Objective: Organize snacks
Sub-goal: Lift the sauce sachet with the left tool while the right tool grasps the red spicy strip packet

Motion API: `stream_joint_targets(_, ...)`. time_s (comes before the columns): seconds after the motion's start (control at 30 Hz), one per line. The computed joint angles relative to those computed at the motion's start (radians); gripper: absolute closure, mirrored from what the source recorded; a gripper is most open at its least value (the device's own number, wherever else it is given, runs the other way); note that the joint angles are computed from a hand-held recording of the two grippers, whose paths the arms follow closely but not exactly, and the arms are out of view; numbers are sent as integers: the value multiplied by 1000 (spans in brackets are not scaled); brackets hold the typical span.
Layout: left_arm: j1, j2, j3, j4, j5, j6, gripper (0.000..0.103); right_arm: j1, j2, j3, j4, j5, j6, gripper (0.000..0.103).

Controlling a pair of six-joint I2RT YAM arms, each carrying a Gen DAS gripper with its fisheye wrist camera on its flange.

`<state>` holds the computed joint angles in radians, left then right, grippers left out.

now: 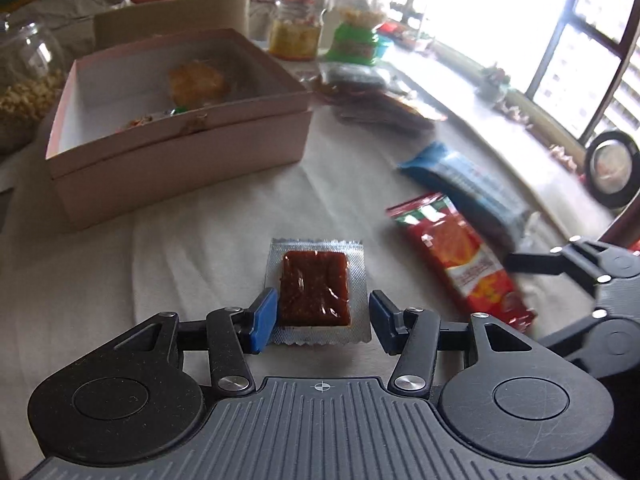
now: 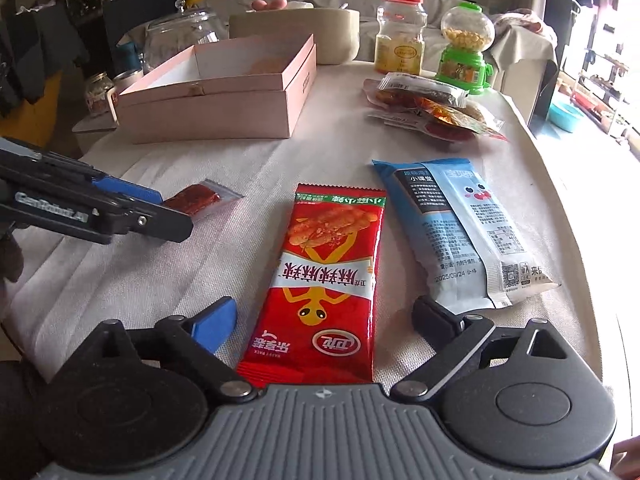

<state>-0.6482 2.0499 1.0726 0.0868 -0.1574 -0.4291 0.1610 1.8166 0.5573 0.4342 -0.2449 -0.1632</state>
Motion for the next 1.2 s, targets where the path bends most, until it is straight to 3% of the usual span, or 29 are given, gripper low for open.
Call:
stream_joint_targets(0.13,-7,12,33,-36,-3,32,47,-8,4,-14,27,-14,-2,6)
stream_joint_targets(0.37,7,-5,34,-32,146,58,48,-11,15,-28,66,-29,-2,4)
stream_joint_targets(0.5,-30,-39,19,-13,58,68,48,-11,19,-34,82,-31,-3,3)
stream_joint_targets(0.63,-61,9,89,-77,-27,96,48,-4,21,-39,91,-23,-5,1)
stream_joint_targets(0.87,-72,85,162,-123,-60,105,49,-8,25,-81,161,-29,-1,0)
stream_joint_targets(1.2,-66,73,125,-81,-53,89,51,-33,-9,-49,51,-71,-45,1)
